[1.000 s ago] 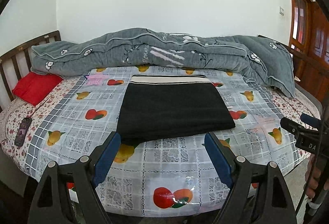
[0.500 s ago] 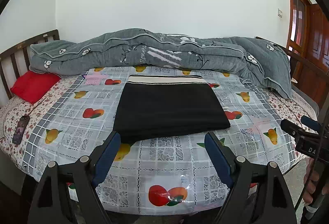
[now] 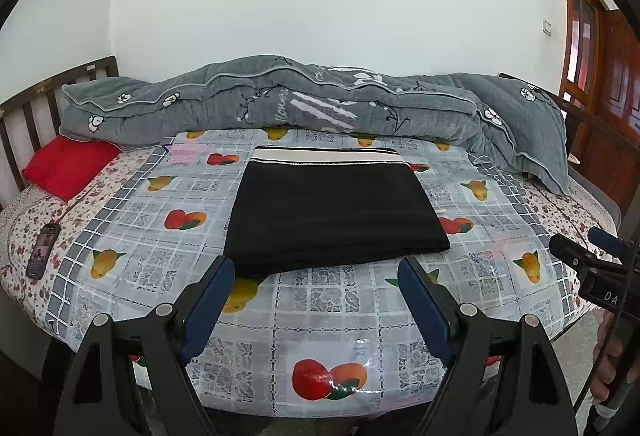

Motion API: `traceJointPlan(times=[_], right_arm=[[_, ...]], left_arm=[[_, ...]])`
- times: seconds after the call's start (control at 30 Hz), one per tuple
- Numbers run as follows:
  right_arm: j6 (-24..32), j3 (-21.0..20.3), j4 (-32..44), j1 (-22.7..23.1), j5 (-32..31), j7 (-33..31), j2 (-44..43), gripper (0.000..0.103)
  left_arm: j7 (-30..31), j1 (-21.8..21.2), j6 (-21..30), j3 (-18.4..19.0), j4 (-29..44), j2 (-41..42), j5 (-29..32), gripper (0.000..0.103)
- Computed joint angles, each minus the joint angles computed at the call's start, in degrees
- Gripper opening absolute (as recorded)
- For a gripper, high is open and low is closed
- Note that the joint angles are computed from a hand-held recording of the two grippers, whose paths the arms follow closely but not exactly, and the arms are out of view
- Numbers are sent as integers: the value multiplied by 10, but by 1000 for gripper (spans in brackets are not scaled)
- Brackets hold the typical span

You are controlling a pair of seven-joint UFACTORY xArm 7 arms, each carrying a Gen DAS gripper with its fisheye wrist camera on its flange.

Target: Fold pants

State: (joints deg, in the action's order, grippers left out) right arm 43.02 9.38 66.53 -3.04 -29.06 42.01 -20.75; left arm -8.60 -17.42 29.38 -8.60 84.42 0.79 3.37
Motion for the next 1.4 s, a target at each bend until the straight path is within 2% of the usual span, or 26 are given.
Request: traceJointPlan(times=[1.07,1.3,1.4], right_arm=[[3,4,6,2,-5,5,-2,99],[2,5,8,4,-3,4,-2,99],[2,6,9,4,-3,4,-2,99]], left_arm=[[-26,-3,4,-1,8,-1,17,83],[-7,-1,4,-1,8,-1,-8,83],[-18,-1,1,0,4,-5,3,83]])
